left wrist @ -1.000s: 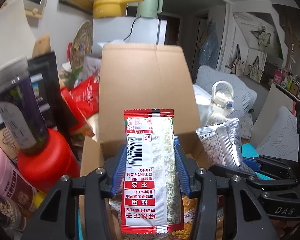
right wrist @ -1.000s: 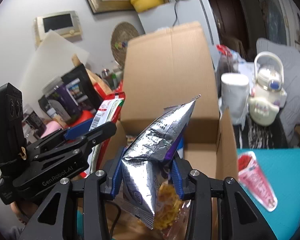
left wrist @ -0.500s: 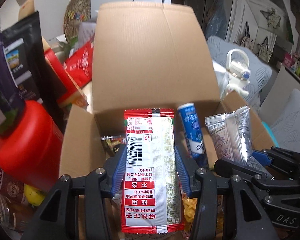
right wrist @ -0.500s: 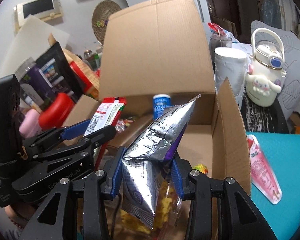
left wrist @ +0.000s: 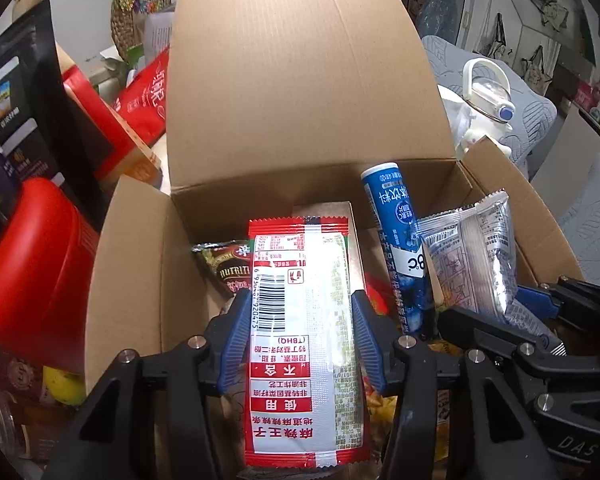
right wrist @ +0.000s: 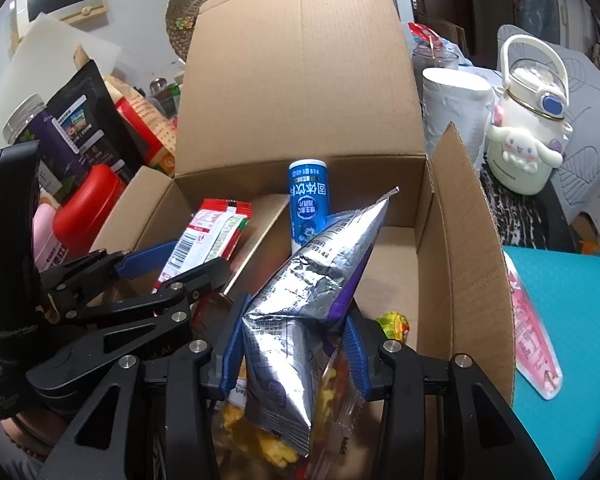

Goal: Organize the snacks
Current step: 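Open both tools to release the packet and foil bag into the box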

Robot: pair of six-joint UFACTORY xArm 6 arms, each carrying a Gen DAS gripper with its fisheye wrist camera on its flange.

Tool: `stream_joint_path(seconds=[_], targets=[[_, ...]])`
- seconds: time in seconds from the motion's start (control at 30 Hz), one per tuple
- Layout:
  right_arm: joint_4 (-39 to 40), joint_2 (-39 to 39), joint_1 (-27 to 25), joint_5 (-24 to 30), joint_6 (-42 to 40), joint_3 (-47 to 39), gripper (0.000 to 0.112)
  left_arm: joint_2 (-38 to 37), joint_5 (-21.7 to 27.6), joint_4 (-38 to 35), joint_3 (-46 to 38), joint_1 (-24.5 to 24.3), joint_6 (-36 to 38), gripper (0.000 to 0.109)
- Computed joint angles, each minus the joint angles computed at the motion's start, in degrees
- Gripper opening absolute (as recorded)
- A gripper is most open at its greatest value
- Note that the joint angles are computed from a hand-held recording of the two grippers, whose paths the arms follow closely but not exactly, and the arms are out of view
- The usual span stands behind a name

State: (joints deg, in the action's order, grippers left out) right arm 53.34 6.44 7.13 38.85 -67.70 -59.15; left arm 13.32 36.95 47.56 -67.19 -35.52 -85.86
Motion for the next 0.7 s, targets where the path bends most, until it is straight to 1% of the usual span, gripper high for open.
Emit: stream_joint_path(seconds=[0.03,0.13,0.23,0.3,0.33,0.37,0.5,0.57,0.7], targets=[[-0.16,-0.13,0.06,-0.35,0.14,0.12,0.044,0.13,0.64,-0.35,-0.33,-0.14,0.42,0.052],[-0.86,-1.09,0.44,-2.26,0.89,1.0,0.044,0.26,3.77,-0.76,-1.4,-1.2,1.4,0.053],[-0.96,-2.16,0.33,-3.36,1.06,1.91,0.044,0.04,4.67,-0.83,-1.63,-1.75,1.33,0.054],[-0.96,-2.63,0.25,-3.68,1.13,2.23,0.045,0.05,5.18,-0.76,-1.84,-2.07,1.39,0.062],[-1.04,-2.92,0.16,-3.7,1.08,2.34,0.045,0.12,5.6,-0.74,-2.06,-2.19,1.52,0.069],[-0.9,-3.17,0.08,-3.63,0.93,2.42,0.045,0.15,6.56,-0.49,-2.41,-2.48,1.41,0.07],[-0.6,-4.75,-0.35,-3.43,0.73,2.97,0.045,-0.3,8.72,1.11,-3.03,-3.28,-0.2,0.07],[-0.52,-5.46,-0.57,-3.31,0.71,3.19,0.052,-0.94,8.78,1.76,-2.75,-3.42,-1.21,0.07],[-0.31,-7.73,-1.23,-2.87,-0.38,3.98,0.053,-2.11,10.04,2.66,-2.95,-4.24,-2.32,0.07]])
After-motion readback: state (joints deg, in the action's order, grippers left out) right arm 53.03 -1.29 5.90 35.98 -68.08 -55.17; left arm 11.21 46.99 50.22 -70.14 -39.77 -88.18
